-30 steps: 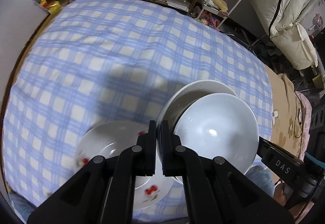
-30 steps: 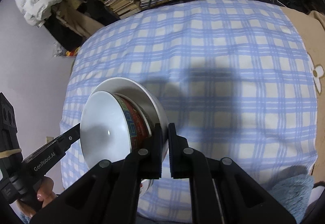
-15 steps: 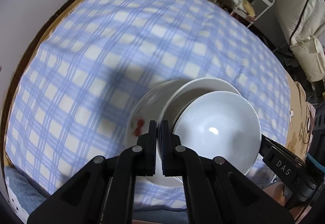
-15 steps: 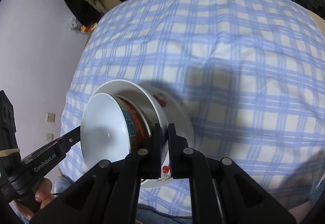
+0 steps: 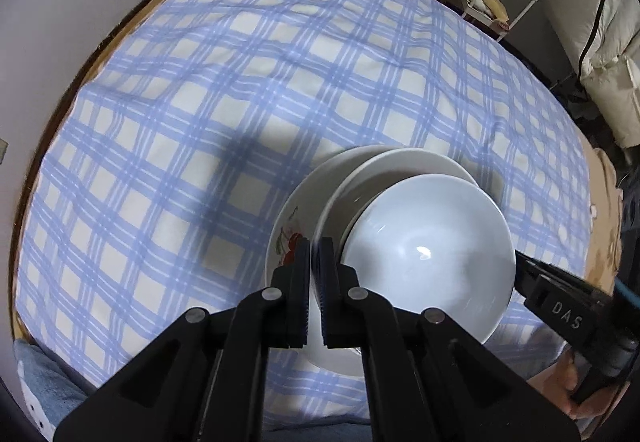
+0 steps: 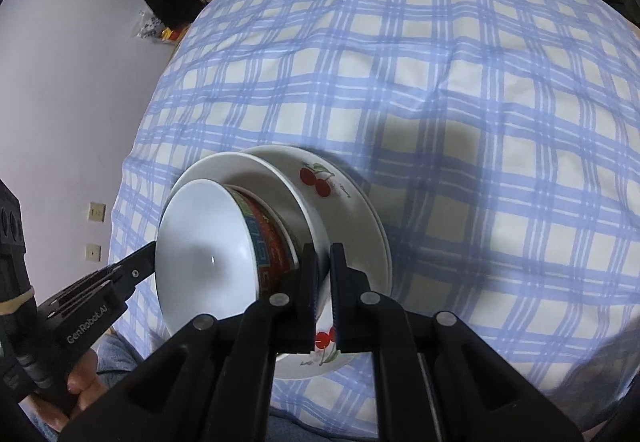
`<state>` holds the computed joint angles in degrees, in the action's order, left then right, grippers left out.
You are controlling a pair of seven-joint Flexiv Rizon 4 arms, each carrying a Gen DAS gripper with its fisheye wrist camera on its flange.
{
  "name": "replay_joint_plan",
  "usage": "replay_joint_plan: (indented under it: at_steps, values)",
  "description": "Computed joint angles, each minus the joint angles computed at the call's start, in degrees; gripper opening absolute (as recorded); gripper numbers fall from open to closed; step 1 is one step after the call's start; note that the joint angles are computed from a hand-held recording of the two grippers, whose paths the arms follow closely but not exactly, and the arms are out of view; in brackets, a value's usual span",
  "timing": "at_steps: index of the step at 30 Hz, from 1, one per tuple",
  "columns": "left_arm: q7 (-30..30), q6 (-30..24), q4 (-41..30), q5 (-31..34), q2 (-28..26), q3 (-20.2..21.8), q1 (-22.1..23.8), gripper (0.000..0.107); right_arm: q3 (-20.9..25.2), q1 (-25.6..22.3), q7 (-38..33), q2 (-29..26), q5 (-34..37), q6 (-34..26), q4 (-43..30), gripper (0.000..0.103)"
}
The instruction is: Organize plates and bowls
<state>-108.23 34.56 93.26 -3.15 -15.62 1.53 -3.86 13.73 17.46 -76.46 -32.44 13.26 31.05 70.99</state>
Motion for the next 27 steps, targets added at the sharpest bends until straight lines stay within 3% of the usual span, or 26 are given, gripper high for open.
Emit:
replay_joint_plan:
  at_steps: [10, 15, 17, 19, 23, 27]
  values:
    - [1.5, -0.1, 0.3, 0.3, 0.4, 0.1, 0.3, 0.015, 0.1, -1.0, -2.1, -1.1, 1.0, -5.0, -2.9, 0.019]
    - [0.2, 0.4, -0.1, 3.7, 0.5, 0.5, -0.7, 0.018, -0.1, -0.8, -3.9, -0.2, 0.6, -3.9, -1.7, 0.019]
    - [-1.1, 0.7, -0.4, 5.4, 0.6, 0.8, -1.1, 0.019, 0.2, -1.3, -5.0, 0.5, 1.4, -2.2, -1.3, 0.024]
    - [-1.6, 0.7, -0.8, 6.2, 0.7, 0.9, -1.2, 0.019, -0.1, -1.3, -5.2, 0.9, 1.1, -2.0, -1.6, 0.037]
    - [-3.9, 1.3, -1.7, 12.6, 2.0, 1.7, -2.5, 0.019, 0.2, -2.1, -6.3, 1.8, 2.4, -0.5, -0.9, 0.043]
    - [-7.6, 3.3, 0.2, 15.6, 4.7, 2.3, -2.6, 0.020, 0.5, -2.7, -7.4, 4.5, 3.9, 4.6, 2.9, 0.057]
